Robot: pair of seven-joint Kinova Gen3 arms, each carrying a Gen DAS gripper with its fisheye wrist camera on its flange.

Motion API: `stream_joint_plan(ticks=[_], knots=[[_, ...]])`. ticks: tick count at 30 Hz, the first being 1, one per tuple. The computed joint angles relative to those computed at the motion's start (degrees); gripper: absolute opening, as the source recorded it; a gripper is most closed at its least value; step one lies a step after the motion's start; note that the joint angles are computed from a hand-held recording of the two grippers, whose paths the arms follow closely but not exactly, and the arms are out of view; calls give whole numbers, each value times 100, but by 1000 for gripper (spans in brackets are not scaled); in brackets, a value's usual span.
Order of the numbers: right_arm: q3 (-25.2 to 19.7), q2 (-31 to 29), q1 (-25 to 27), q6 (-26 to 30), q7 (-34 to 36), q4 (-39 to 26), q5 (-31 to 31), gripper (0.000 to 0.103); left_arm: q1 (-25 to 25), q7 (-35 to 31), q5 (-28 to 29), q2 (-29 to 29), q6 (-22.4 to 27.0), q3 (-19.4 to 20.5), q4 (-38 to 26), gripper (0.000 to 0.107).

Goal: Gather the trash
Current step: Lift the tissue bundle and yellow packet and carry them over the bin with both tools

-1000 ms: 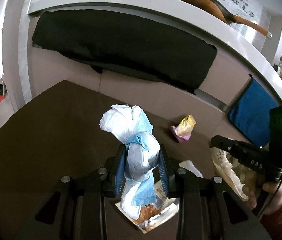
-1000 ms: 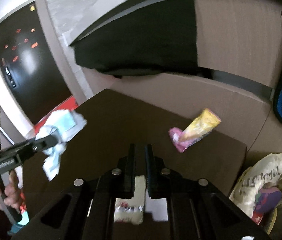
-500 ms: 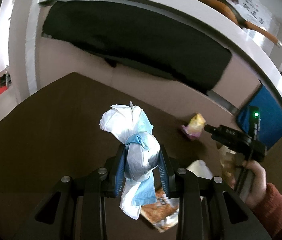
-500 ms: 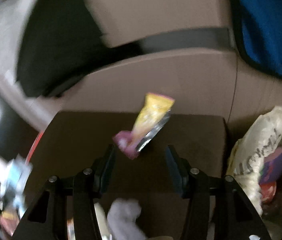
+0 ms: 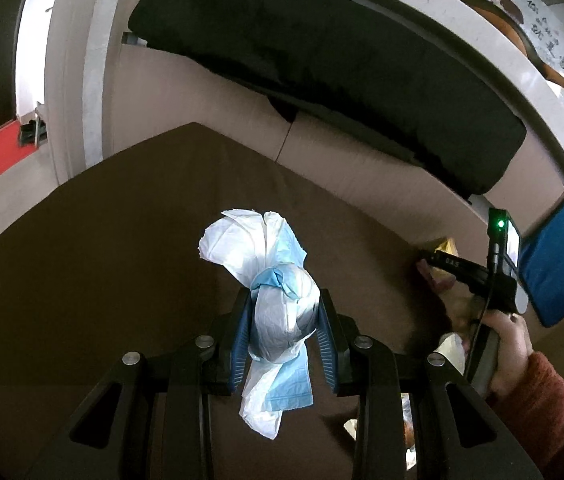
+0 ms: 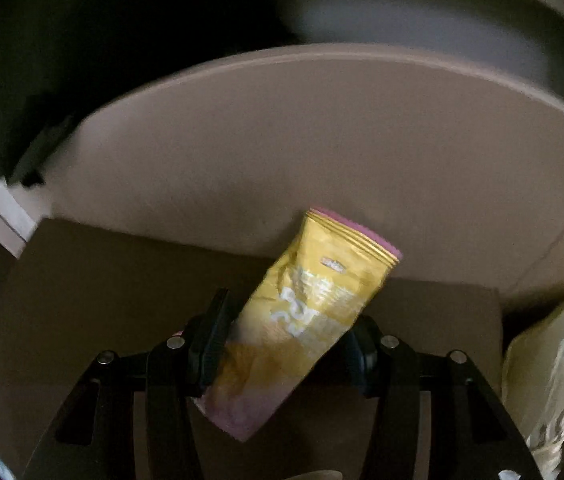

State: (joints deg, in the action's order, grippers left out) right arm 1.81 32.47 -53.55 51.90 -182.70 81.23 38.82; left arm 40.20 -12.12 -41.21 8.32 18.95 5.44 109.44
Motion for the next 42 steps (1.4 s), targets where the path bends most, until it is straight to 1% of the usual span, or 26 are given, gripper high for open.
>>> stream_joint_plan(ticks=[1,3,4,5,7,8,9,10,11,12,13,16,17,20,23,25,26,30,31,32,34,36,42], knots=[[-137,-9,68,30,68,-29,77,38,-6,-21,13,0,6,11,-3,32],[-594,-204,355,-191,-76,186,374,29,79,62,-80,-8,80,10,-38,32],[-702,-320,395,-424,-287,421,606,27,85,63,-102,-6,114,29,-72,32],[-718,-469,329,-577,-490,621,839,26,151,146,-188,-9,186,36,-120,32],[-458,-716,-108,-605,-618,869,1196,25,273,325,-397,-27,318,83,-211,32],[-236,-822,-373,-615,-603,955,1242,24,360,432,-553,-31,414,124,-289,32],[-110,-939,-582,-580,-610,1035,1325,24,459,582,-772,-34,527,177,-379,32],[-91,-1094,-736,-507,-680,1137,1480,24,515,687,-948,-19,609,234,-465,32],[-151,-1284,-866,-386,-822,1269,1701,24,677,792,-1181,-17,745,257,-597,32],[-224,-1468,-992,-223,-945,1385,1898,24,733,907,-1403,-10,864,347,-685,32],[-321,-1580,-1012,-100,-979,1433,2001,24,807,1052,-1636,11,1015,430,-780,32],[-857,-2050,-1107,554,-1241,1698,2485,24,1242,1393,-2323,150,1619,591,-1202,32],[-1081,-2143,-1076,783,-1277,1734,2573,24,1337,1491,-2533,217,1821,698,-1335,32],[-1384,-2480,-1351,1482,-1306,1925,2763,24,1714,1669,-3010,409,2292,833,-1660,32],[-1404,-2685,-1792,2181,-1197,2011,2849,24,2130,1776,-3449,688,2739,867,-2020,32],[-1660,-2770,-1857,2647,-1296,2075,2914,24,2394,1824,-3678,835,2963,841,-2209,32],[-1873,-2809,-1785,2878,-1364,2108,2933,24,2524,1808,-3768,936,3064,837,-2348,32],[-2514,-3218,-1793,3795,-1578,2346,2799,24,2876,1681,-3867,1168,3227,737,-2721,32],[-2560,-3245,-1854,3944,-1651,2393,2796,24,2975,1662,-3891,1237,3262,708,-2827,32],[-2712,-3363,-1861,4143,-1693,2472,2719,24,3071,1665,-3935,1276,3267,670,-2880,32],[-2917,-3427,-1785,4392,-1689,2473,2645,24,3211,1516,-3922,1379,3263,632,-3057,32],[-3145,-3507,-1726,4651,-1750,2496,2536,24,3297,1245,-3774,1522,3201,594,-3353,32],[-3670,-3698,-1410,5009,-1913,2623,2232,24,3398,719,-3268,1799,2718,423,-3877,32]])
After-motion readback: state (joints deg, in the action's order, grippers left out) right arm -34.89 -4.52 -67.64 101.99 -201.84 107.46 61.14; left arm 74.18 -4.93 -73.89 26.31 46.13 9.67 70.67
